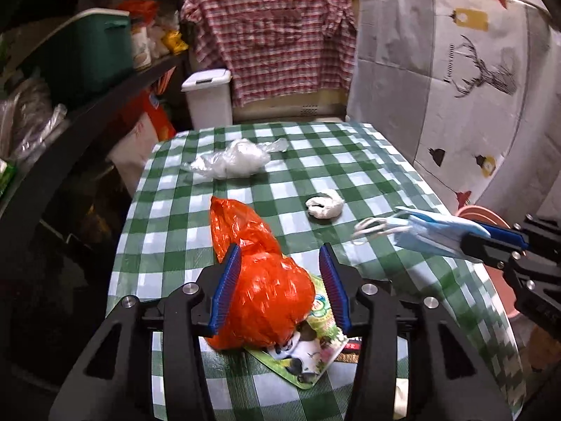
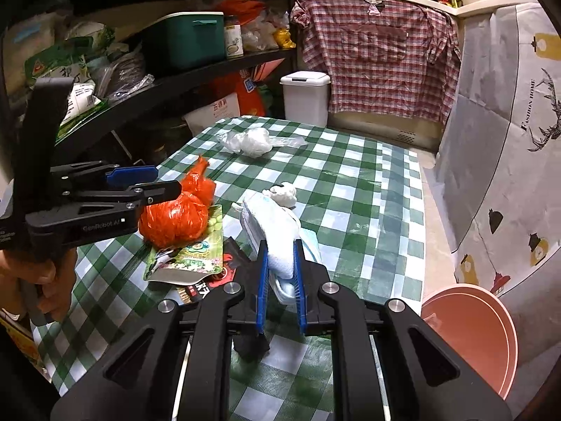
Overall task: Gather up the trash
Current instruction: 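Grasp the orange plastic bag with the left tool while the right tool grasps the blue face mask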
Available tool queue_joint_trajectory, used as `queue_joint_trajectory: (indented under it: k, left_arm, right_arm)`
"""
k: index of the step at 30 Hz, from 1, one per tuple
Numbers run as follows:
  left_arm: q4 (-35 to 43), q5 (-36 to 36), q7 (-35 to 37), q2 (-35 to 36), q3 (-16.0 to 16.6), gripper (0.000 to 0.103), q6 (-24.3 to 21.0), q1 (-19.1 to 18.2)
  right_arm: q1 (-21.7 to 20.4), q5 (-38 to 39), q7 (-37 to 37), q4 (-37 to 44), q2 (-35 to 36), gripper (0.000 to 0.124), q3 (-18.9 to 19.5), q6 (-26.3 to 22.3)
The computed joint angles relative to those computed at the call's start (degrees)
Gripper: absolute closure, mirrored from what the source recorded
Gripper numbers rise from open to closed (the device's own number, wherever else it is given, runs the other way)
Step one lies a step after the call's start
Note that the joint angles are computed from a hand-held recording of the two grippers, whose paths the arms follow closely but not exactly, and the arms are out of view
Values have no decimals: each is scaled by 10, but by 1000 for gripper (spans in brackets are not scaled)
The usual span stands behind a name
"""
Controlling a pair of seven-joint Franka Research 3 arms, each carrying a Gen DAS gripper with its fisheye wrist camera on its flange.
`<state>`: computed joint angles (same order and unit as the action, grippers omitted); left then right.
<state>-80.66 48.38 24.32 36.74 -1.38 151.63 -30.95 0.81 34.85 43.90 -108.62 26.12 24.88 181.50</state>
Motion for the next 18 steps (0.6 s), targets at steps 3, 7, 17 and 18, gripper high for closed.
queue_joint_trajectory:
  k: [3, 7, 17, 18]
  left_arm:
    - [21, -34, 29, 19, -14, 48, -26, 12]
    - [36, -55, 47, 33, -13, 48, -44, 13]
    - [52, -28, 41, 38, 13, 42, -79, -16]
    - [43, -17, 21, 30, 19, 42, -71, -18]
  right_arm:
    - [5, -3, 5, 5, 5, 110, -6, 0]
    - [9, -9, 11, 11, 12, 110, -12, -3]
    - [11, -16, 15, 16, 16, 110, -12, -4]
    - [10, -16, 15, 15, 16, 110, -11, -4]
